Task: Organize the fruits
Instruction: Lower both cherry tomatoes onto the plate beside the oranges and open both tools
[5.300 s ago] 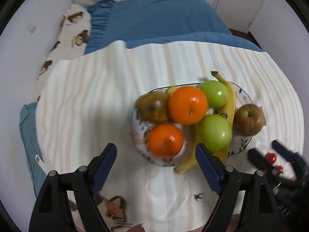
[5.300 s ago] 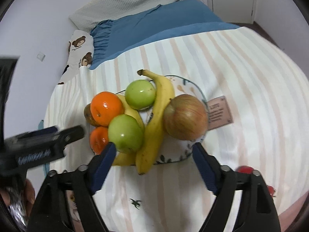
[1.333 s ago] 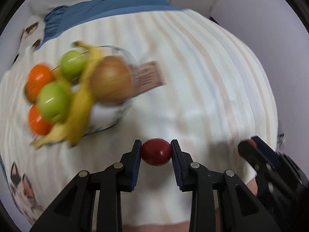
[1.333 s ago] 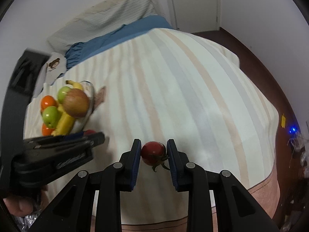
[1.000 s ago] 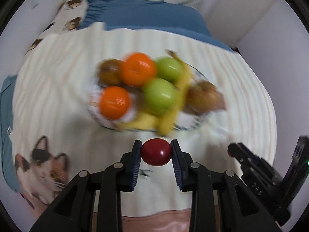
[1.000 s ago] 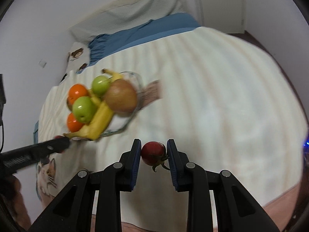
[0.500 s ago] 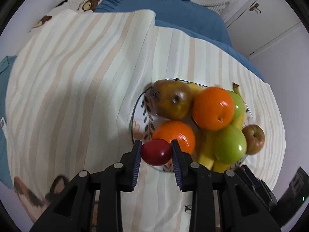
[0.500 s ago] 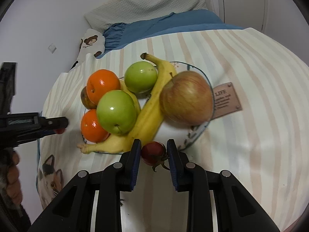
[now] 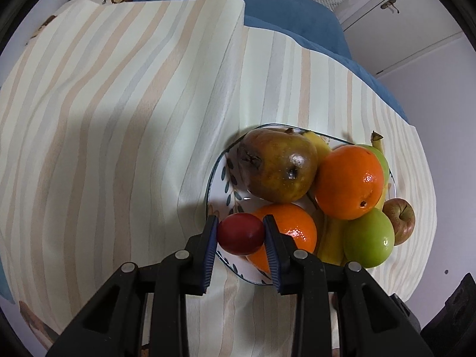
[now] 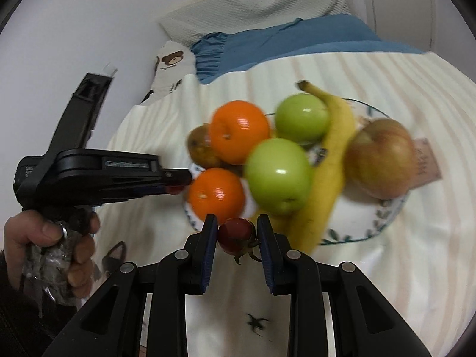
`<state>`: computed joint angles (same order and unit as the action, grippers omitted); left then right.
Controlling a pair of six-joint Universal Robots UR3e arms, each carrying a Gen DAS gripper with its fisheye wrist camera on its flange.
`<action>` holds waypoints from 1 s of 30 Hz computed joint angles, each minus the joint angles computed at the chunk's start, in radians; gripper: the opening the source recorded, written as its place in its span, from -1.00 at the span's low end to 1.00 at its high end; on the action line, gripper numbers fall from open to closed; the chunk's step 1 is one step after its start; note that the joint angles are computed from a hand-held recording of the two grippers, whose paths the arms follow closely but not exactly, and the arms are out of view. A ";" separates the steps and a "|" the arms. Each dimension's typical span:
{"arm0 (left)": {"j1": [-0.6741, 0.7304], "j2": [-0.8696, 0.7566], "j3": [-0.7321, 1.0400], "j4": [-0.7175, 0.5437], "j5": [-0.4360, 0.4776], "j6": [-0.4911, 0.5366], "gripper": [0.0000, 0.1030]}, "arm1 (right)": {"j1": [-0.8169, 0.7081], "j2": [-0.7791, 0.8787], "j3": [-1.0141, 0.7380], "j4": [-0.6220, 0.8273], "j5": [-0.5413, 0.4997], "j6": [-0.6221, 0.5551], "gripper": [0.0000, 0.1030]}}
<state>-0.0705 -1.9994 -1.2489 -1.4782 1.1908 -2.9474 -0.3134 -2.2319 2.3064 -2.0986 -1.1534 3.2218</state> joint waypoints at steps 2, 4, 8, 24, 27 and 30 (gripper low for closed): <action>0.011 -0.015 0.020 -0.026 -0.017 0.012 -0.46 | 0.082 0.078 -0.009 -0.096 -0.048 0.061 -0.42; 0.027 -0.029 0.040 -0.058 -0.033 0.030 -0.46 | 0.143 0.165 -0.021 -0.182 -0.094 0.104 -0.42; 0.045 -0.056 0.077 -0.101 -0.034 0.044 -0.45 | 0.220 0.277 -0.052 -0.273 -0.181 0.154 -0.42; 0.026 0.093 0.009 0.000 0.087 0.047 0.74 | 0.191 0.042 -0.061 -0.104 -0.272 0.210 0.50; 0.008 0.191 -0.087 0.064 0.143 0.061 0.88 | 0.164 0.011 -0.145 0.029 -0.320 0.185 0.68; -0.024 0.272 -0.168 0.121 0.197 0.044 0.89 | 0.162 -0.004 -0.204 0.107 -0.370 0.167 0.86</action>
<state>-0.0943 -1.7270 -1.4164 -1.3572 1.3880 -2.9030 -0.1514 -2.2358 2.1024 -1.9915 -1.5238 3.3888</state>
